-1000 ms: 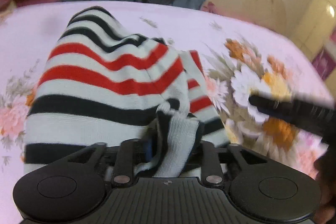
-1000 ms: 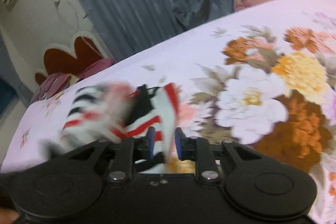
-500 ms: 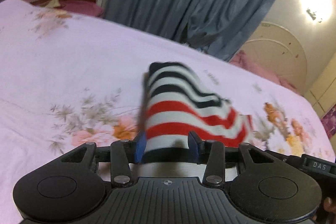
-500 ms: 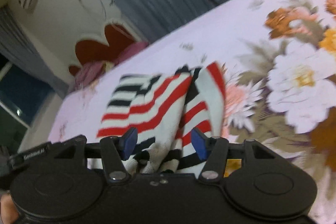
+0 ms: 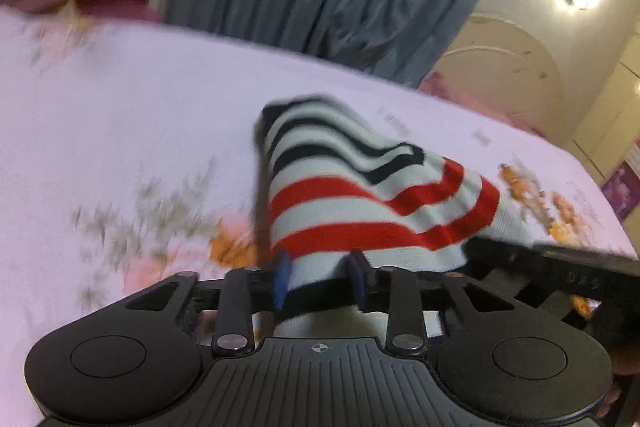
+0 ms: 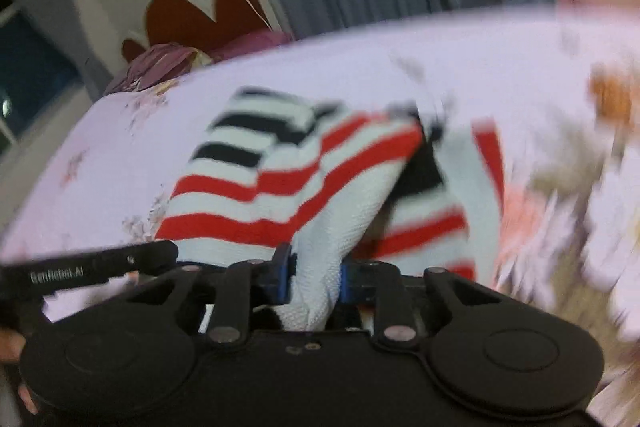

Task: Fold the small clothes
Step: 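Fold the lifted edge onto the bundle and release both grippers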

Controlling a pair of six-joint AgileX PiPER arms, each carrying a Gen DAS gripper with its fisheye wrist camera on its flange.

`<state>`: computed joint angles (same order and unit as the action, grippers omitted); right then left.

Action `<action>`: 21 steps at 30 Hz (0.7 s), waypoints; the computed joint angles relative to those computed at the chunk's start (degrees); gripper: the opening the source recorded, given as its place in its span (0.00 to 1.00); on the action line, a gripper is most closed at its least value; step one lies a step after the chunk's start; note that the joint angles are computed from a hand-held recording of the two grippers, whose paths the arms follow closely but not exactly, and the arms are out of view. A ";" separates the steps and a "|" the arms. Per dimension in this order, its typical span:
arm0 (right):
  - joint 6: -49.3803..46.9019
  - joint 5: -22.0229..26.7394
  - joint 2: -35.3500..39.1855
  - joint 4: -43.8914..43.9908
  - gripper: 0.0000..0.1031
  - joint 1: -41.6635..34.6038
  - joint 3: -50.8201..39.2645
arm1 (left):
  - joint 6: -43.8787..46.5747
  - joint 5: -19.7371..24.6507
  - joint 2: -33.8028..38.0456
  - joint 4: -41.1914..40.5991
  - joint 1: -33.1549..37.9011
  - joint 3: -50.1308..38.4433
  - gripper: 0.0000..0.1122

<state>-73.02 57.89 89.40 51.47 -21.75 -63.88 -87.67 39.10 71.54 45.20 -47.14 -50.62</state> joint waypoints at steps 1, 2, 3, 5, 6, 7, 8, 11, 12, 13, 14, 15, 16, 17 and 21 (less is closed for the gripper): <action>-2.90 1.08 -1.28 2.13 0.20 -1.52 0.28 | 0.65 -0.64 -0.20 0.24 -0.28 -0.37 0.25; -5.01 2.25 -2.17 3.48 0.20 -2.98 0.21 | 2.25 -0.89 0.22 -0.12 -0.61 -1.45 0.25; -6.68 2.86 -2.64 4.43 0.20 -4.52 0.15 | 3.47 -1.78 0.73 -0.27 -0.83 -2.19 0.25; -7.93 2.93 -2.07 4.42 0.20 -7.05 -0.22 | 7.85 -4.30 2.52 -4.24 0.12 -3.63 0.25; -7.15 1.75 -0.77 3.41 0.20 -7.05 -0.68 | 11.73 -4.01 4.79 -8.33 0.80 -5.28 0.25; -4.65 1.14 1.63 1.37 0.20 -7.01 -1.89 | 13.32 -2.93 7.51 -10.13 0.57 -7.08 0.25; -0.10 0.62 4.99 -2.42 0.21 -6.03 -3.73 | 13.53 -2.02 8.69 -9.63 -0.10 -8.27 0.25; 3.36 1.75 9.19 -3.77 0.22 -6.64 -6.21 | 17.47 3.81 11.31 -11.55 -2.01 -13.89 0.25; 4.59 2.51 9.01 -4.20 0.26 -6.80 -7.06 | 19.37 5.05 11.22 -12.27 -2.35 -15.02 0.25; 4.38 2.60 8.45 -3.82 0.28 -7.06 -7.22 | 19.69 5.46 10.57 -11.99 -2.53 -15.39 0.25; 3.18 2.25 7.90 -2.79 0.35 -7.49 -7.07 | 20.18 4.31 9.47 -12.29 -1.41 -14.82 0.25; 2.13 1.62 7.85 -1.50 0.46 -7.70 -7.00 | 19.77 3.16 8.69 -11.74 -0.69 -14.42 0.25; 2.29 1.60 8.58 -0.62 0.49 -7.97 -7.85 | 20.80 2.25 8.59 -12.10 0.63 -14.46 0.25; 4.74 2.16 10.18 -1.11 0.49 -7.85 -9.88 | 22.77 2.43 9.25 -13.16 1.94 -15.59 0.25; 14.39 3.22 16.93 -2.17 0.42 -5.88 -19.29 | 31.74 -1.91 12.65 -19.02 7.41 -18.03 0.25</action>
<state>-58.63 61.11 106.33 49.31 -27.63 -83.17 -55.93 37.20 84.19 26.18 -39.73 -68.65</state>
